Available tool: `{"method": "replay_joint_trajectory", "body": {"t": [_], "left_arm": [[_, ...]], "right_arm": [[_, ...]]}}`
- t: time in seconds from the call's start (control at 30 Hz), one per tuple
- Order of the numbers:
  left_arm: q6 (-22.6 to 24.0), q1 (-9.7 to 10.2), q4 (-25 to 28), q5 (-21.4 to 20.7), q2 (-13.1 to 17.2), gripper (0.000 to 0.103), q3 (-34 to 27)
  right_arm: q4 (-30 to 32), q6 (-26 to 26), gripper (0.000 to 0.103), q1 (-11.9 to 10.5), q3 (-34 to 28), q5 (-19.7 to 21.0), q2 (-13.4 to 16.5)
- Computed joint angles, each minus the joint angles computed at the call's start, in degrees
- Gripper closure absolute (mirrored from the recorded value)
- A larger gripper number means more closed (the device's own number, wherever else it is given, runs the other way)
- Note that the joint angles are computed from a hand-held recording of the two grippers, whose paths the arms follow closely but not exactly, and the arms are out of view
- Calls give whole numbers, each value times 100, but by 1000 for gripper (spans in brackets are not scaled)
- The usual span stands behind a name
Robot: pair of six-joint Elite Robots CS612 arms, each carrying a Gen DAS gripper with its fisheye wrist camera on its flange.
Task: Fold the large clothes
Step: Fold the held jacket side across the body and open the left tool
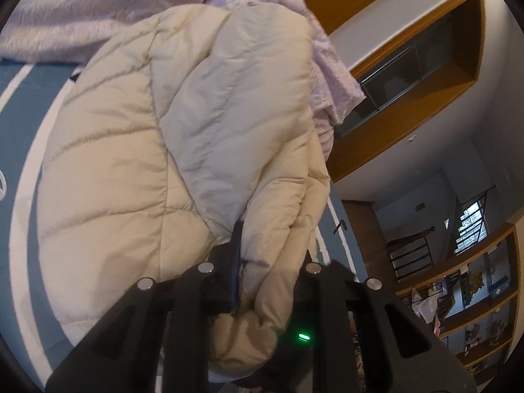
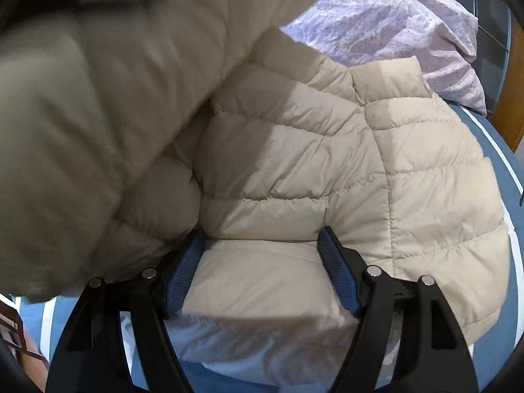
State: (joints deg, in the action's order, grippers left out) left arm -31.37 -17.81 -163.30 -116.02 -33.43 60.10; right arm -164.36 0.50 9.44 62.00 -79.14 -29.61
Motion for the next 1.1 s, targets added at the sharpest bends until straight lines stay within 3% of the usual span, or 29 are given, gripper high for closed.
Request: {"method": "replay_joint_trajectory", "body": {"t": [0.3, 0.57, 0.83, 1.1], "left_arm": [[124, -181, 548, 562, 135, 84, -240], [174, -324, 997, 928, 257, 84, -516], [216, -390, 1154, 1028, 276, 84, -613], [447, -480, 1192, 754, 257, 84, -646]], "right_arm": [[-530, -113, 29, -133, 731, -109, -385], [-908, 136, 29, -324, 1240, -201, -630], [-220, 150, 29, -427, 907, -121, -429], [-355, 277, 29, -415, 940, -91, -410]]}}
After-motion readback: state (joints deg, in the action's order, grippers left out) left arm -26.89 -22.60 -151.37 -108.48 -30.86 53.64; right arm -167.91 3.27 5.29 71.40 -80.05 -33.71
